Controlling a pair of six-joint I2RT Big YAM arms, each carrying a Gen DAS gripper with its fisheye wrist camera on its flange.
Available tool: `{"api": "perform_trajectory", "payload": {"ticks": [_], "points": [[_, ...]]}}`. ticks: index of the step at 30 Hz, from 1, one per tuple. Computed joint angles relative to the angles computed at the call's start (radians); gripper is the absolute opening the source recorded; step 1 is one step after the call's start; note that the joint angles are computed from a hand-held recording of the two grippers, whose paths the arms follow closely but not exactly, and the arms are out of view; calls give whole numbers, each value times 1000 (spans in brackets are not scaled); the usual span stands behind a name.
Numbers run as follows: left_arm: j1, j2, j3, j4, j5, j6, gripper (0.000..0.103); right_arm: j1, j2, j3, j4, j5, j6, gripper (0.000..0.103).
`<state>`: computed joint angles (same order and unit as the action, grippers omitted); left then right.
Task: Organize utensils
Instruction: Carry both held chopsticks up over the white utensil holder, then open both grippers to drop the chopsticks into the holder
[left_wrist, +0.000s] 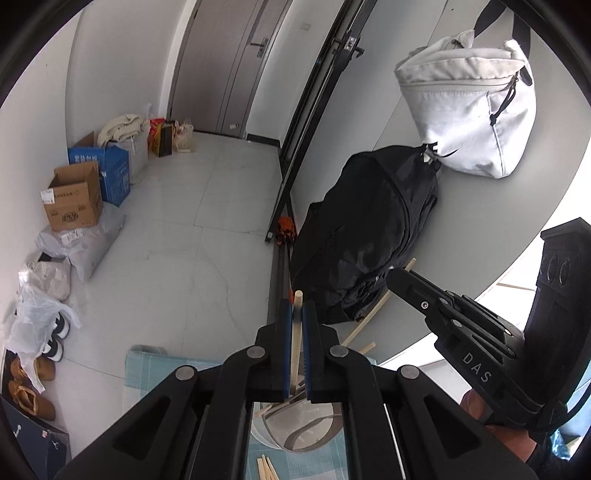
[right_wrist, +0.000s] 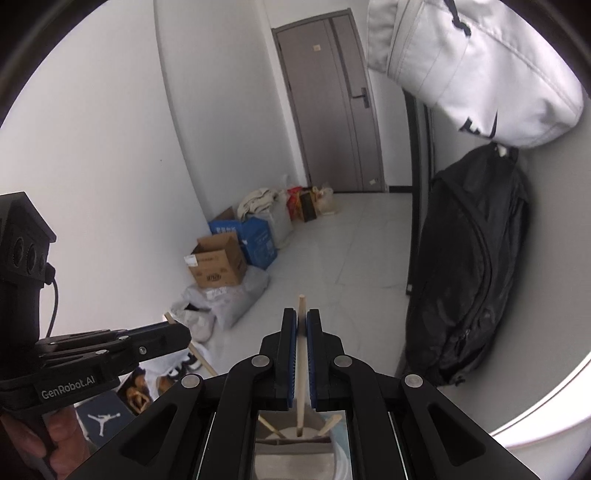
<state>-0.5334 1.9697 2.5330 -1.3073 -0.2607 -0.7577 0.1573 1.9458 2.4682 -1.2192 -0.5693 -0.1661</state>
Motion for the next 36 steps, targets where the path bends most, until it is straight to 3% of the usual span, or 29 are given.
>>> {"api": "perform_trajectory", "payload": {"ticks": [5,10,13,14,15,17,20,25,27,36], "points": [[17,-50,-104,73,88,-2,1,2,1,-27,-36,-31,-17,5],[27,-57,-113,59,132,-10,3,-12,8,-30,-78,-97,6,7],[34,-65,-130,63,161,-27,20,-24,-1,-45,-91,-144,12,8],[35,-67,-132,59,163,-34,32,-26,-11,-59,-82,-145,17,8],[34,-77,-148,65,155,-41,40,-30,-22,-75,-73,-150,21,8],[30,-101,-181,80,130,-56,42,-41,-55,-124,-36,-160,47,13],[25,-123,-202,80,111,-66,43,-61,-102,-188,19,-177,92,32],[-1,-146,-209,58,32,-62,52,-83,-168,-255,69,-194,129,37],[-14,-162,-224,62,0,-61,58,-88,-192,-277,85,-202,136,44],[-75,-209,-274,60,-104,-54,59,-121,-327,-444,170,-231,125,67]]}}
